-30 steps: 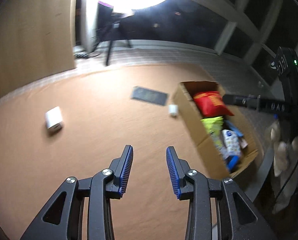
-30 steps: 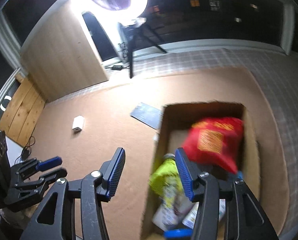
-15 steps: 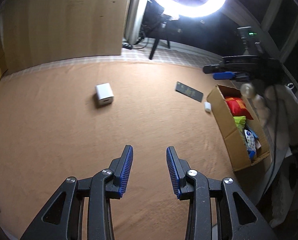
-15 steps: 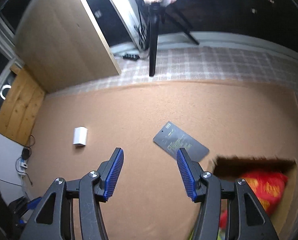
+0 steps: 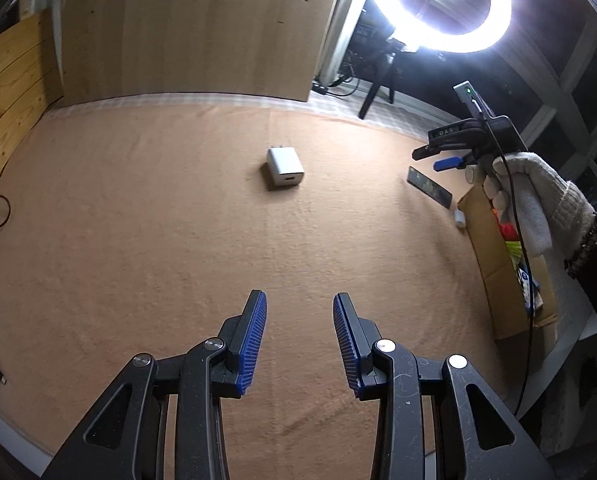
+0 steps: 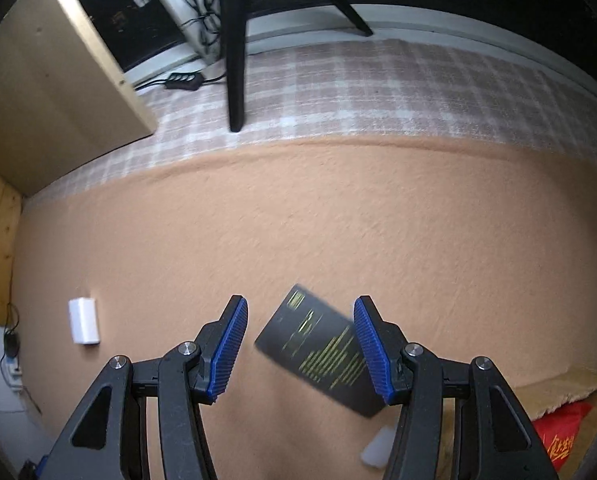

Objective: Organize objects
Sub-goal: 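Close the right gripper on the black card and lift it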

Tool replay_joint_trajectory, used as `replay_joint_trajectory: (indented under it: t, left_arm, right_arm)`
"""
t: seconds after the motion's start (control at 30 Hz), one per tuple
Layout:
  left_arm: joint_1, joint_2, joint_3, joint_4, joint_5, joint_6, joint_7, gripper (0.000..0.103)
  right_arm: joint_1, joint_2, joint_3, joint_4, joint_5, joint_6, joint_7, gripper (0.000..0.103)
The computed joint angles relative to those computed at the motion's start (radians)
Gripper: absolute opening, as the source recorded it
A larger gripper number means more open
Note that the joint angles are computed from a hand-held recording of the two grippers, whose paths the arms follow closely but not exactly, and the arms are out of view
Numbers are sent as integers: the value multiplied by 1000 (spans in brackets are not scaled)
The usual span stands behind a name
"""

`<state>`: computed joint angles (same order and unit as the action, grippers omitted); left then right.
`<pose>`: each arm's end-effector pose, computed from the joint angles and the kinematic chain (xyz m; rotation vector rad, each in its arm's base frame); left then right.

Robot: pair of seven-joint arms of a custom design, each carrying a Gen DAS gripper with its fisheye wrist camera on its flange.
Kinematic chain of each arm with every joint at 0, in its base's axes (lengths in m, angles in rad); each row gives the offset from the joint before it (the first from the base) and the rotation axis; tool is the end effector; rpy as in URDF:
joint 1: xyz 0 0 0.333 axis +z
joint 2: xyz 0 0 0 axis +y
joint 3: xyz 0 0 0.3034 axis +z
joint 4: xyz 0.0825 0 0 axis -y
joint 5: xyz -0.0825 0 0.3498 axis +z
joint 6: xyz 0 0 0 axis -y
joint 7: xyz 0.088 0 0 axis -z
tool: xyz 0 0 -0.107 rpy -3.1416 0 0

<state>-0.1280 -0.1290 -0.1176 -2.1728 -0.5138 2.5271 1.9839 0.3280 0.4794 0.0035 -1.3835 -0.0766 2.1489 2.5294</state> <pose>0.5041 -0.1233 0.5032 -1.7048 2.3380 -0.8818 0.6503 0.2200 0.4647 -1.3424 2.5299 -0.1550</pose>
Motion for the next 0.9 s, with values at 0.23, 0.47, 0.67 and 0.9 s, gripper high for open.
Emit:
replay_joint_trajectory:
  t: [0.23,0.47,0.67,0.9]
  left_arm:
    - [6,-5,6,-2,-2,-1,8,37]
    - [4,-13,9,-5,-14,-8,27,37]
    - [3,-12,12,-2,-32,-12,40,37]
    - [-4,-21,10,-7,-55,-12,65,37]
  right_arm:
    - [-26,48,6,54,47,-52,-1,51]
    - [-33,65,23,73,107,-77,-30,60]
    - [-29,25,49,-1,174,-23,-56,63]
    - [3,-10,82,-66,225,31,-100,63]
